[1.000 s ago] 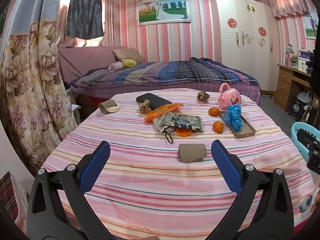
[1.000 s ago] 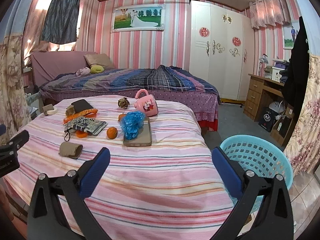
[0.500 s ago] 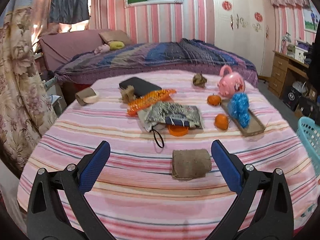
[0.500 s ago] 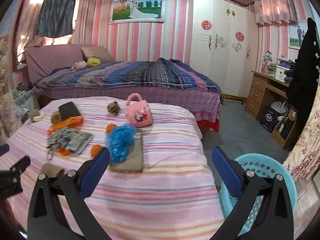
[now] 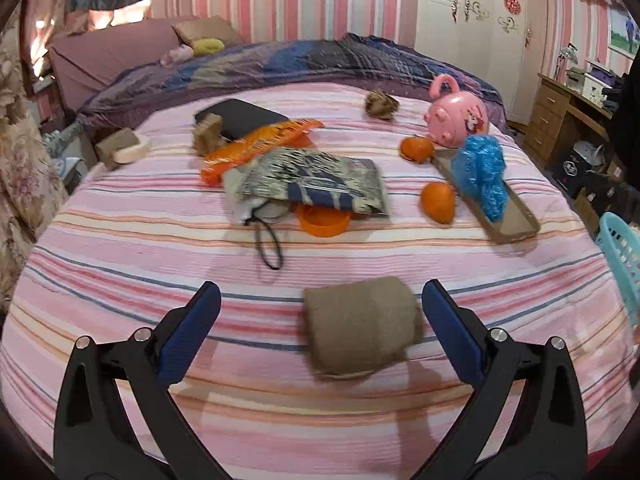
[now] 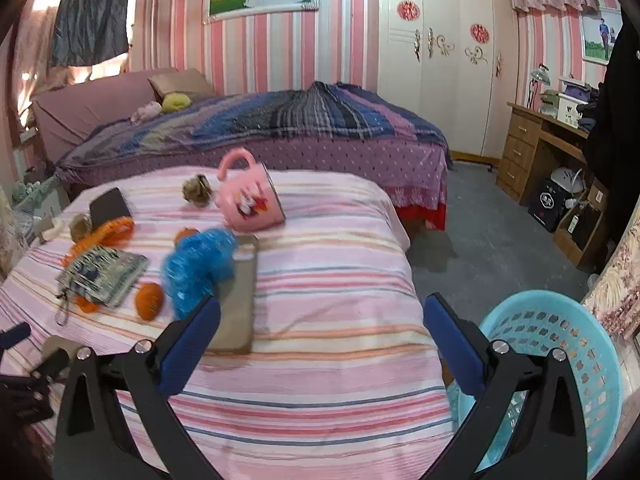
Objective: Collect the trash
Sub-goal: 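Grasp the tan pad with the left tool while the right tool reaches toward the blue bag, then grasp the blue plastic bag with the right tool while the left tool lifts the pad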
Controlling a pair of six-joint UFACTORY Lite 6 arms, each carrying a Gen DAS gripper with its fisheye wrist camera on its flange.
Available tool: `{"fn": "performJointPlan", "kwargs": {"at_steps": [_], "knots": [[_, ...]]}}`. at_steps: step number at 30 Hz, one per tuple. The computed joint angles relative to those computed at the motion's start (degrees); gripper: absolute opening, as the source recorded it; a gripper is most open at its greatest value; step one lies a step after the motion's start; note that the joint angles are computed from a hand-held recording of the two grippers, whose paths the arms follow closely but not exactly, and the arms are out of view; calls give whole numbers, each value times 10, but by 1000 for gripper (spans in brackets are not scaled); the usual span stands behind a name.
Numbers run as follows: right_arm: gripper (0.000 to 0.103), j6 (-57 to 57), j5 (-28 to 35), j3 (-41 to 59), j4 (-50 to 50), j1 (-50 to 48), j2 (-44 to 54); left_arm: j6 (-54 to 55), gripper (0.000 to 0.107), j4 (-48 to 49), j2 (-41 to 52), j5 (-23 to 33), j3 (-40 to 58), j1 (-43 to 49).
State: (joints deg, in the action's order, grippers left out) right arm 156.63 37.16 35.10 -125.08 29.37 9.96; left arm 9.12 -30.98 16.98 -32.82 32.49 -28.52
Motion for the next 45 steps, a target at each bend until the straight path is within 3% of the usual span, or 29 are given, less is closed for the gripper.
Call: {"fn": "performJointPlan", "kwargs": {"at_steps": [4,5,10,13,20,26,30,35,37,39,42,45], "knots": [[99,21,-15,13,-28,-19,27,48,83,-38,32,52,49,-16],[99,26,-17,16,-31,-20,32,57,76,-44,39,59,56,-17],[99,15,-14,28,-25,-12,47,0,54,29,43,89,61,4],[99,34,-14,32,-41,-7,50,-6,54,34,18,73,37,6],[99,49,-18,82,-53,21,95,137,54,-119,-30,13,9,-17],[97,-61,-35,205,24,65,186,151,54,-113,-62,-3,-6,40],[78,-118,-76,290,57,54,233,141,54,-91,-72,-20,-9,93],[70,-190,-104,370,97,42,284,110,54,-61,-53,-11,10,153],[49,-204,-136,393,96,33,303,91,54,-43,-48,-3,17,168],[40,-160,-165,394,45,21,311,83,54,-38,-50,-3,14,170],[36,-107,-147,367,-12,23,294,100,54,-64,-48,-13,16,150],[35,-122,-90,310,0,43,252,118,54,-90,-48,-26,15,127]]}}
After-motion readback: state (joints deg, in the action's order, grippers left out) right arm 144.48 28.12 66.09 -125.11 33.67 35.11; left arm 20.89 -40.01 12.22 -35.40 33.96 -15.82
